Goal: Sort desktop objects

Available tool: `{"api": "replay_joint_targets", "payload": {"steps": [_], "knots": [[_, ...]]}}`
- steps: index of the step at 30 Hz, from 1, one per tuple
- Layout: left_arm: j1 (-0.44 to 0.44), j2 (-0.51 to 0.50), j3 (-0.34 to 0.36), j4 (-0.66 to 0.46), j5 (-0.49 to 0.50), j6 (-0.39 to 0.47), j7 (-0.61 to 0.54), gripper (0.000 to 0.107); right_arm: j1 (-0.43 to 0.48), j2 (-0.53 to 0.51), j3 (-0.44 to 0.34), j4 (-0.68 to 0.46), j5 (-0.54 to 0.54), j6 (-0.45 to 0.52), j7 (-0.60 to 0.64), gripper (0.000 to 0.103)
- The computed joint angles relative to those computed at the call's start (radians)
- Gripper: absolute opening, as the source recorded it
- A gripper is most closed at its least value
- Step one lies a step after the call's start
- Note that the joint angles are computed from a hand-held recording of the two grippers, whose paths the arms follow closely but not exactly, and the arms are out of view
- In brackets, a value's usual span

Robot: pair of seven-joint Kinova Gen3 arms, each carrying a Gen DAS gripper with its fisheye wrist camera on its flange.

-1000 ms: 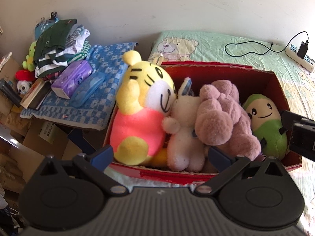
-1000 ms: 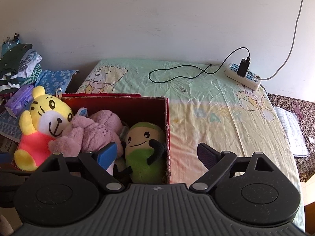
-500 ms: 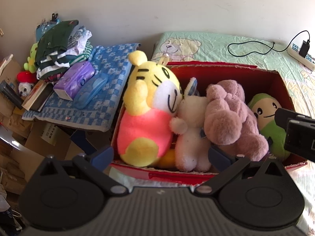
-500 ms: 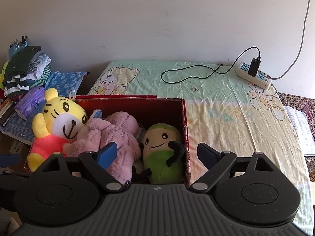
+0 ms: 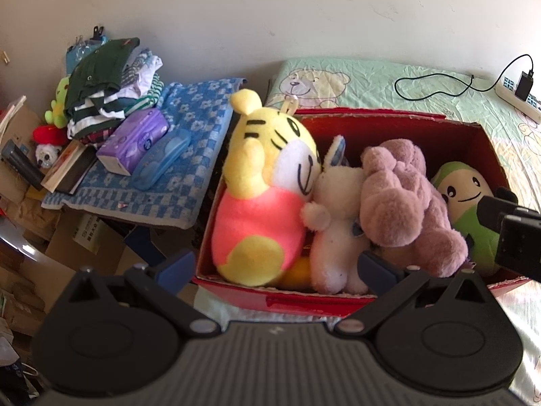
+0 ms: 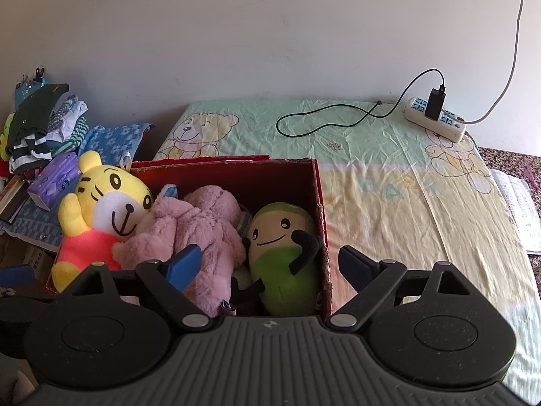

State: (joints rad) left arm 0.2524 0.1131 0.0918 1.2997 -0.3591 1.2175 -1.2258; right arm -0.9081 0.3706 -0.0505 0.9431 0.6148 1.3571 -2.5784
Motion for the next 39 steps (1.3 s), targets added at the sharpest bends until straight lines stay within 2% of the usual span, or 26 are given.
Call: {"api": "replay_joint_targets", "payload": {"steps": [9,15,19,23,27,34,39], "knots": [[-0.015,-0.014,-0.002,0.023,0.020,-0.026,-0.012,0.102,-0.017,0.005,0.005,0.000,0.024,0.013,-0.023,0.090],[-0.011,-0.020,0.002,0.044,-0.012,-0.054,0.011,0.102,-0.033,0.009,0.012,0.000,0.050,0.024,-0.056,0.090],[-0.020,-0.021,0.000,0.045,0.002,-0.062,-0.001,0.102,-0.040,0.014,0.014,-0.002,0.063,0.029,-0.069,0.087],[0.009,-0.025,-0.008,0.068,-0.062,-0.087,0.048,0.102,-0.041,0.014,0.013,-0.002,0.063,0.020,-0.078,0.084],[-0.027,-0.009,0.000,0.031,0.004,-0.054,-0.037,0.102,-0.044,0.017,0.013,-0.006,0.065,0.017,-0.084,0.082],[-0.033,-0.016,-0.006,0.043,0.013,-0.074,-0.044,0.102,-0.044,0.019,0.011,-0.013,0.055,0.003,-0.097,0.082],[-0.052,-0.014,-0.011,0.036,0.049,-0.073,-0.085,0.102,-0.058,0.043,0.020,-0.047,0.055,0.027,-0.088,0.080]]}}
